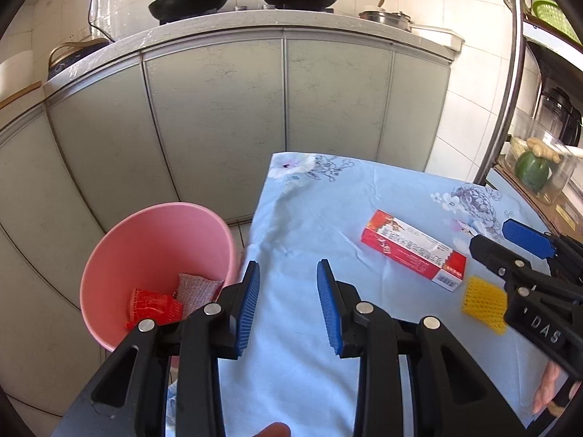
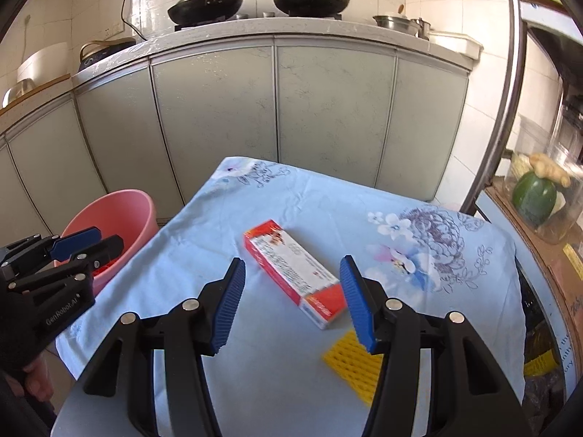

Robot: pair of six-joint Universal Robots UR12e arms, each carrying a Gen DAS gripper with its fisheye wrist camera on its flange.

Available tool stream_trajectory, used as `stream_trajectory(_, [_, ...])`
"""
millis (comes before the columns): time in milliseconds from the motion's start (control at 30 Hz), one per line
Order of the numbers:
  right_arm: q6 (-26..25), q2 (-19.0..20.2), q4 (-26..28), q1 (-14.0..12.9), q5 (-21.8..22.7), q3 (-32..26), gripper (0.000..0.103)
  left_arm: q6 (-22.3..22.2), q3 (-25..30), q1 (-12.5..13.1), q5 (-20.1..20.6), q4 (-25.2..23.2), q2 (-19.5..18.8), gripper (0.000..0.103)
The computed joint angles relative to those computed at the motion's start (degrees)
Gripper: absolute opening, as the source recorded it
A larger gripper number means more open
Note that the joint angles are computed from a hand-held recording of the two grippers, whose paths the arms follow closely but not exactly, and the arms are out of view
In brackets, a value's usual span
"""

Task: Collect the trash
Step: 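Move both open tools back over the table toward the red box, then grasp the red medicine box with the left tool while the right tool grasps the yellow sponge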

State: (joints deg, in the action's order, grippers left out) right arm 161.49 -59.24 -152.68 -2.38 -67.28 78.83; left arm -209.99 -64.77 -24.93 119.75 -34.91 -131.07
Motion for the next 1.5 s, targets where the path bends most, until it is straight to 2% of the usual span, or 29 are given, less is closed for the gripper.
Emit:
stream_trajectory(233, [-2.57, 0.85, 5.93, -3.91, 3.53, -1.94, 0.054, 1.44, 1.22, 0.11, -3.2, 0.67, -0.89, 0.032])
stream_trajectory(367, [-5.72, 1.3, 9.46, -5.62, 5.24, -2.63, 0.054, 1.46, 2.13, 0.39, -5.83, 0.21, -1.46, 0.032])
stream_trajectory(433, [-7.62, 1.66, 12.36, -6.3, 6.13, -3.14, 0.059, 1.68, 2.75, 0.39, -6.44, -0.25, -1.84, 0.032])
stream_trajectory(500, [-8.79, 2.06, 15.24, -6.76, 7.31, -3.7, 0.064, 1.96, 3.4, 0.39, -6.93, -0.75, -2.24, 0.032])
stream_trajectory(633, [-11.52, 2.78, 21.36, -7.02, 9.41, -4.85, 0.065, 1.65, 4.77, 0.62, -9.05, -2.36, -2.91, 0.032])
stream_trajectory(800, [-16.11, 3.35, 25.02, -6.13, 9.15, -5.65, 0.065, 0.86, 7.34, 0.94, -11.97, -5.32, -4.06, 0.033])
stream_trajectory(833, [-16.63, 3.49, 25.33, -5.91, 8.74, -5.81, 0.065, 0.78, 7.99, 0.98, -12.53, -5.94, -4.35, 0.034])
stream_trajectory(900, [-17.56, 3.74, 25.75, -5.55, 7.88, -6.01, 0.065, 0.44, 9.74, 1.11, -14.12, -7.4, -5.14, 0.049])
stream_trajectory(933, [-17.68, 3.77, 25.64, -5.42, 7.38, -5.98, 0.065, 0.13, 10.64, 1.21, -15.18, -7.9, -5.56, 0.052])
stream_trajectory(1100, [-17.29, 3.93, 24.92, -5.19, 4.94, -5.81, 0.065, -3.18, 16.83, 2.06, -21.62, -11.95, -8.54, 0.065])
stream_trajectory(1167, [-16.83, 3.9, 23.96, -5.15, 4.2, -5.27, 0.065, -5.53, 20.12, 2.42, -23.73, -14.83, -10.21, 0.066])
stream_trajectory(1333, [-15.9, 3.49, 21.65, -5.03, 3.61, -4.14, 0.065, -14.91, 28.92, 3.46, -28.77, -23.43, -14.82, 0.066])
stream_trajectory(1500, [-15.7, 3.27, 21.82, -5.11, 3.68, -3.9, 0.065, -19.41, 38.7, 3.62, -29.62, -31.06, -19.93, 0.066])
